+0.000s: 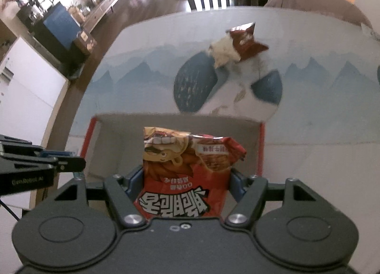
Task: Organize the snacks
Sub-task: 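Carry the blue candy and red bag over the cardboard box with both tools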
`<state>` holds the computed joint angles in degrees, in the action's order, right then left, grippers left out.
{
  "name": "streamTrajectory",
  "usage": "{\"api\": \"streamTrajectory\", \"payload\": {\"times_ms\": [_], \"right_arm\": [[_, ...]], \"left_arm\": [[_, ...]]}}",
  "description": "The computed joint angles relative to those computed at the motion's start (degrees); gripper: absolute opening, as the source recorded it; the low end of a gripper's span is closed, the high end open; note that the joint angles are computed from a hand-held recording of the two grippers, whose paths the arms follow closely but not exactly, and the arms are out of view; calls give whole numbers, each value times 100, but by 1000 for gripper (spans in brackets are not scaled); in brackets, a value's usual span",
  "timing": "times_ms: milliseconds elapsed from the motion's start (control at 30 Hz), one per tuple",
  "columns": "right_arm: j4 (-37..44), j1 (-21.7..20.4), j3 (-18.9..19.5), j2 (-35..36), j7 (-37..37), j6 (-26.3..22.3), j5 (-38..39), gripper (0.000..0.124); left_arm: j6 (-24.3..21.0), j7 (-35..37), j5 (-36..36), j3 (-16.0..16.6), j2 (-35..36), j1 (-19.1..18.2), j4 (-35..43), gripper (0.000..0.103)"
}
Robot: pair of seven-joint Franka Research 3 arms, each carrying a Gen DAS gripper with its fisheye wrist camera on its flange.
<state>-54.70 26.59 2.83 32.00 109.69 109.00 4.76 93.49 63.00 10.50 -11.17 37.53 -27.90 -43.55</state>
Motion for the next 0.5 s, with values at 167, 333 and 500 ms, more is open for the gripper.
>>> {"api": "streamTrajectory", "payload": {"times_ms": [167,333,500], "right_arm": [[-414,64,36,-113,-18,55,-6,70],[-729,160,29,-175,-11,67,-143,70],[-881,165,61,-164,-24,60,-126,70]], "left_arm": [[240,52,-30,-104,-295,50,-763,12],[317,47,-20,-145,-266,38,-1005,12],[373,36,-67,-187,-225,56,-1185,12]]}}
